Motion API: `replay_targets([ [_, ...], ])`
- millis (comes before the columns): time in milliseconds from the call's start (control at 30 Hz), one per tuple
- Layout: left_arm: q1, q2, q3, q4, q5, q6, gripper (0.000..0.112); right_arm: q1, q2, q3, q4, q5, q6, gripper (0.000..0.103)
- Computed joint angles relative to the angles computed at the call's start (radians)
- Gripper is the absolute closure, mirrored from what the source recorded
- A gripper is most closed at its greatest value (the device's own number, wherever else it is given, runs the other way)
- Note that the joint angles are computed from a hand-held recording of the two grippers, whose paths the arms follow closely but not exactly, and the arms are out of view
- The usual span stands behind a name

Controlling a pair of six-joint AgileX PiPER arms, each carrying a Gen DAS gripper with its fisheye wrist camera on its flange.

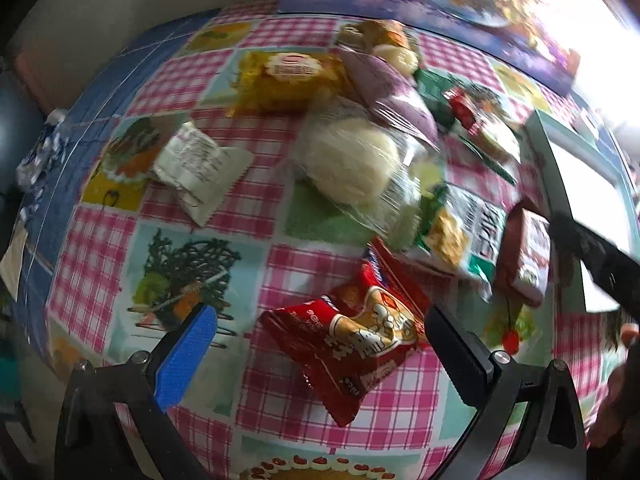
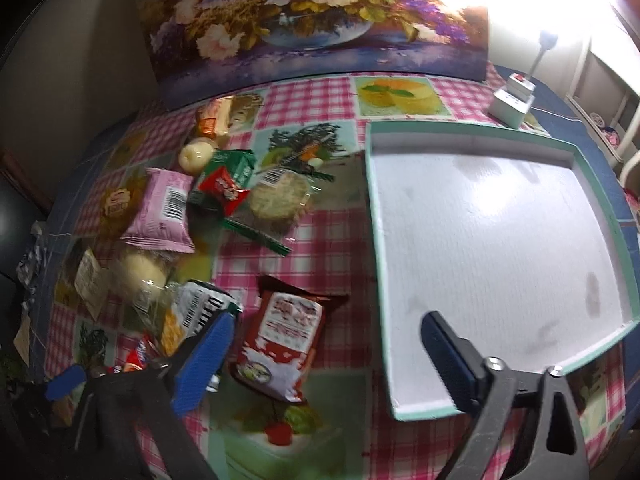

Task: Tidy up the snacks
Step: 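Grasp the red snack bag with the left tool while the right tool grasps the red-white milk biscuit pack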

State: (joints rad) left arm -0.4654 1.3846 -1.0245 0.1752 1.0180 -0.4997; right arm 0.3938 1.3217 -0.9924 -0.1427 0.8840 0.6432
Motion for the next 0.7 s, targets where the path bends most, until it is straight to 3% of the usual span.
replay_targets([
  [100, -0.032, -0.001, -0.003, 0.004, -0.002, 0.014, 0.009, -0.019, 0.027, -0.014, 0.064, -0.025, -0.066, 0.016],
  [267, -0.072, 0.015, -0.008, 0.011, -0.004, 0.037, 0.009, 0.04, 0.065, -0.047, -0.024, 0.005, 0.003, 0.02],
  [467, -0.077, 0.041, -0.01, 0.05, 0.005, 0.01, 0.009, 0.018, 0.077, -0.05, 0.086, -0.006, -0.107, 0.029],
  [700, -0.009, 0.033, 0.017, 0.086, 0.007, -0.036, 0.013, -0.008, 0.095, -0.039, 0.15, 0.007, -0.146, 0.04],
])
